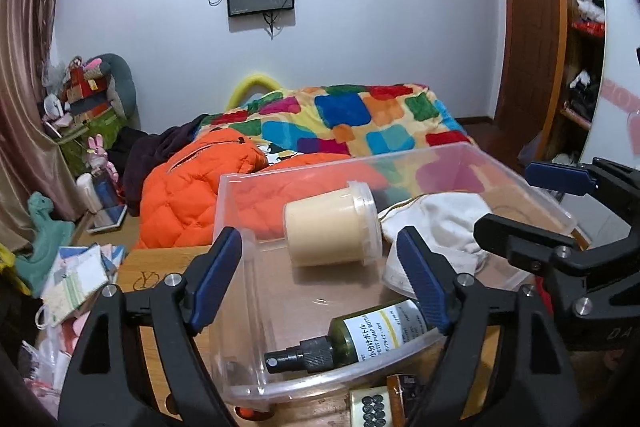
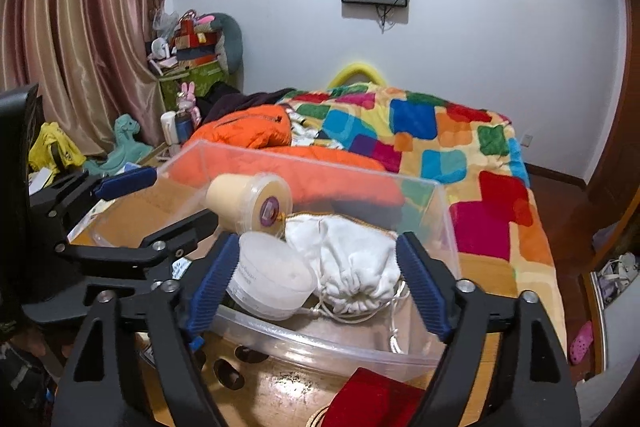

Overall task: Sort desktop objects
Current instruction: 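Lower the green bottle into the box with the left gripper while the right drops the white tub in, then withdraw both grippers from the box and reach toward the red pouch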

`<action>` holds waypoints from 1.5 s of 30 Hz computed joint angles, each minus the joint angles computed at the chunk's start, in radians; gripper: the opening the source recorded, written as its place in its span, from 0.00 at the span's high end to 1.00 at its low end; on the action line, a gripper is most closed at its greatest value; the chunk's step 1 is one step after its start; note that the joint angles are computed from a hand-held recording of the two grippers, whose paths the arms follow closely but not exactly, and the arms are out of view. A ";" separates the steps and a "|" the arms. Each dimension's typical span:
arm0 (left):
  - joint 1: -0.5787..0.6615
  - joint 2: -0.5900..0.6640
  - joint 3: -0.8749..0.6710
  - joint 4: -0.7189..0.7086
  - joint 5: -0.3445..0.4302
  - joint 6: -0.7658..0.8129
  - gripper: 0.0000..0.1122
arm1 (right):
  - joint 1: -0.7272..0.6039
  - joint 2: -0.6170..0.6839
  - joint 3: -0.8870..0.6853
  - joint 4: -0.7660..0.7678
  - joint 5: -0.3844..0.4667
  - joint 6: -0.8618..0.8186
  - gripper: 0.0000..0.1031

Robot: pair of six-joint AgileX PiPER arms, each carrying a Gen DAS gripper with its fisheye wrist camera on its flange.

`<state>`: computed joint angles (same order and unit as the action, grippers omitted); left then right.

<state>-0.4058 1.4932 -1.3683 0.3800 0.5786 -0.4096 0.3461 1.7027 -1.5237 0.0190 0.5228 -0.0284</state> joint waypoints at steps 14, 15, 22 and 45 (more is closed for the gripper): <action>-0.008 -0.031 0.037 0.055 -0.032 -0.040 0.14 | 0.061 -0.037 0.002 -0.246 0.064 0.186 0.15; -0.007 -0.031 0.035 0.040 -0.032 -0.025 0.13 | 0.068 -0.042 0.006 -0.272 0.069 0.207 0.14; 0.002 -0.034 0.017 -0.042 -0.004 0.033 0.11 | 0.073 -0.096 0.066 -0.299 0.067 0.278 0.13; -0.114 -0.213 0.077 0.132 0.139 -0.140 0.10 | 0.083 -0.273 0.229 -0.355 0.041 0.385 0.02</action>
<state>-0.5202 1.2800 -1.2912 0.5117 0.7174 -0.5493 0.4293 1.4300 -1.2945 -0.3363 0.5637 0.3571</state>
